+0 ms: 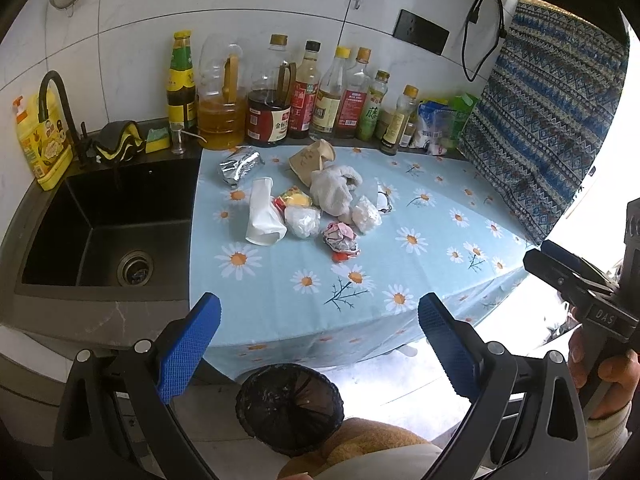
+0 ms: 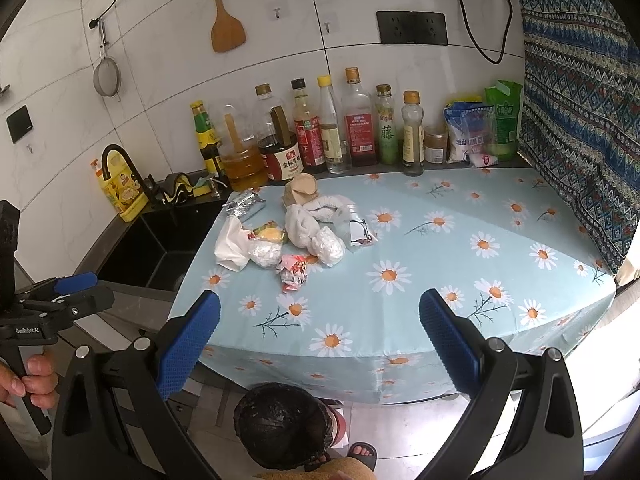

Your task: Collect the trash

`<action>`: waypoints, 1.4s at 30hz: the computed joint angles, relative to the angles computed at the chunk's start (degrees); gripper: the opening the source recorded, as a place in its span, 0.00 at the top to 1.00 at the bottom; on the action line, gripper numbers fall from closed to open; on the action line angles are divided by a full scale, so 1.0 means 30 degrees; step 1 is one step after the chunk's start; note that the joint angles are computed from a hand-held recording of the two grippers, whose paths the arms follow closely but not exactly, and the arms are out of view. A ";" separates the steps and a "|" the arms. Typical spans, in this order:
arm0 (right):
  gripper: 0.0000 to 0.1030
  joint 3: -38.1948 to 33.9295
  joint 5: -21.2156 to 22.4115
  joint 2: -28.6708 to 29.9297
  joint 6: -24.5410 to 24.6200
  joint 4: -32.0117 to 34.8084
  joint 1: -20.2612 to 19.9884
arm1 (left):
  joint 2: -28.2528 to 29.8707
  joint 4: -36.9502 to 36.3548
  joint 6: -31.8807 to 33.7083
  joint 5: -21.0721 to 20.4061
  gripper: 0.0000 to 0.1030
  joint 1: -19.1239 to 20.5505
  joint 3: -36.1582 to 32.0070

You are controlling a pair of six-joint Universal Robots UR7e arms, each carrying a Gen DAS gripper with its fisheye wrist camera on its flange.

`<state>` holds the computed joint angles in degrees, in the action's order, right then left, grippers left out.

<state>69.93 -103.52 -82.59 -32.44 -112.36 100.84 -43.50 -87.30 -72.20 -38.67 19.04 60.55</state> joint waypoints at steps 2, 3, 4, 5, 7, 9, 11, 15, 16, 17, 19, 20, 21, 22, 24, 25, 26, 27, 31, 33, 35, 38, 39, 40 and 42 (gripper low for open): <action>0.04 0.0018 -0.0104 0.0007 0.0112 0.0072 0.0033 | -0.0060 -0.0086 -0.0049 0.0003 0.07 0.0005 0.0090; 0.04 0.0060 -0.0130 -0.0016 0.0168 0.0078 0.0058 | -0.0152 -0.0374 0.0021 -0.0036 0.07 0.0007 0.0257; 0.04 0.0085 -0.0163 -0.0027 0.0201 0.0051 0.0098 | -0.0171 -0.0429 0.0038 -0.0070 0.07 0.0002 0.0285; 0.04 0.0110 -0.0131 -0.0054 0.0144 0.0026 0.0094 | -0.0185 -0.0467 0.0113 -0.0087 0.07 -0.0007 0.0306; 0.04 0.0162 -0.0148 -0.0073 0.0053 -0.0094 0.0098 | -0.0192 -0.0581 0.0322 -0.0060 0.07 -0.0013 0.0320; 0.04 0.0390 -0.0183 -0.0215 0.0032 -0.0278 0.0121 | -0.0221 -0.0701 0.0432 -0.0085 0.07 -0.0017 0.0384; 0.04 0.0402 -0.0302 -0.0208 0.0124 -0.0291 0.0140 | -0.0261 -0.0733 0.0397 -0.0121 0.07 -0.0008 0.0443; 0.04 0.0610 -0.0398 -0.0355 0.0140 -0.0312 0.0171 | -0.0351 -0.0990 0.0438 -0.0211 0.07 -0.0003 0.0611; 0.04 0.0608 -0.0439 -0.0350 0.0168 -0.0282 0.0176 | -0.0340 -0.0982 0.0476 -0.0219 0.07 -0.0006 0.0599; 0.04 0.0639 -0.0495 -0.0361 0.0199 -0.0298 0.0204 | -0.0302 -0.0956 0.0500 -0.0251 0.07 -0.0020 0.0548; 0.04 0.0702 -0.0518 -0.0409 0.0241 -0.0282 0.0199 | -0.0282 -0.0940 0.0513 -0.0324 0.07 -0.0022 0.0528; 0.04 0.0717 -0.0562 -0.0417 0.0300 -0.0255 0.0205 | -0.0273 -0.0926 0.0482 -0.0331 0.07 -0.0026 0.0518; 0.04 0.0710 -0.0529 -0.0415 0.0339 -0.0199 0.0188 | -0.0270 -0.0900 0.0457 -0.0357 0.07 -0.0017 0.0500; 0.04 0.0706 -0.0526 -0.0409 0.0352 -0.0179 0.0179 | -0.0266 -0.0882 0.0451 -0.0387 0.07 -0.0005 0.0484; 0.04 0.0779 -0.0584 -0.0443 0.0303 -0.0233 0.0138 | -0.0264 -0.0830 0.0360 -0.0379 0.07 0.0002 0.0485; 0.04 0.0776 -0.0561 -0.0440 0.0335 -0.0275 0.0113 | -0.0268 -0.0836 0.0333 -0.0395 0.07 0.0012 0.0494; 0.04 0.0808 -0.0534 -0.0458 0.0343 -0.0397 0.0087 | -0.0276 -0.0889 0.0344 -0.0374 0.07 0.0017 0.0528; 0.04 0.0760 -0.0519 -0.0420 0.0363 -0.0437 0.0080 | -0.0277 -0.0873 0.0335 -0.0335 0.07 0.0032 0.0528; 0.04 0.0433 -0.0488 -0.0143 0.0384 -0.0378 0.0019 | -0.0193 -0.0874 0.0409 -0.0400 0.07 0.0192 0.0366; 0.04 0.0223 -0.0477 0.0048 0.0358 -0.0302 0.0003 | -0.0144 -0.0932 0.0533 -0.0388 0.07 0.0276 0.0276; 0.04 -0.0017 -0.0441 0.0281 0.0325 -0.0248 -0.0003 | -0.0062 -0.0858 0.0555 -0.0354 0.07 0.0390 0.0124; 0.04 -0.0526 -0.0486 0.0750 0.0321 -0.0009 0.0022 | 0.0056 -0.0939 0.0552 -0.0490 0.07 0.0634 -0.0117; 0.04 -0.0711 -0.0503 0.0917 0.0322 0.0073 0.0042 | 0.0088 -0.0985 0.0570 -0.0535 0.07 0.0690 -0.0182; 0.04 -0.0921 -0.0432 0.1110 0.0291 0.0166 0.0042 | 0.0123 -0.1041 0.0662 -0.0563 0.07 0.0750 -0.0271; 0.04 -0.1106 -0.0347 0.1350 0.0193 0.0136 0.0050 | 0.0231 -0.0801 0.0720 -0.0457 0.07 0.0812 -0.0512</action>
<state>66.61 -104.56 -78.54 -31.86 -111.95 100.99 -42.80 -89.70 -70.04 -40.04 21.48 59.02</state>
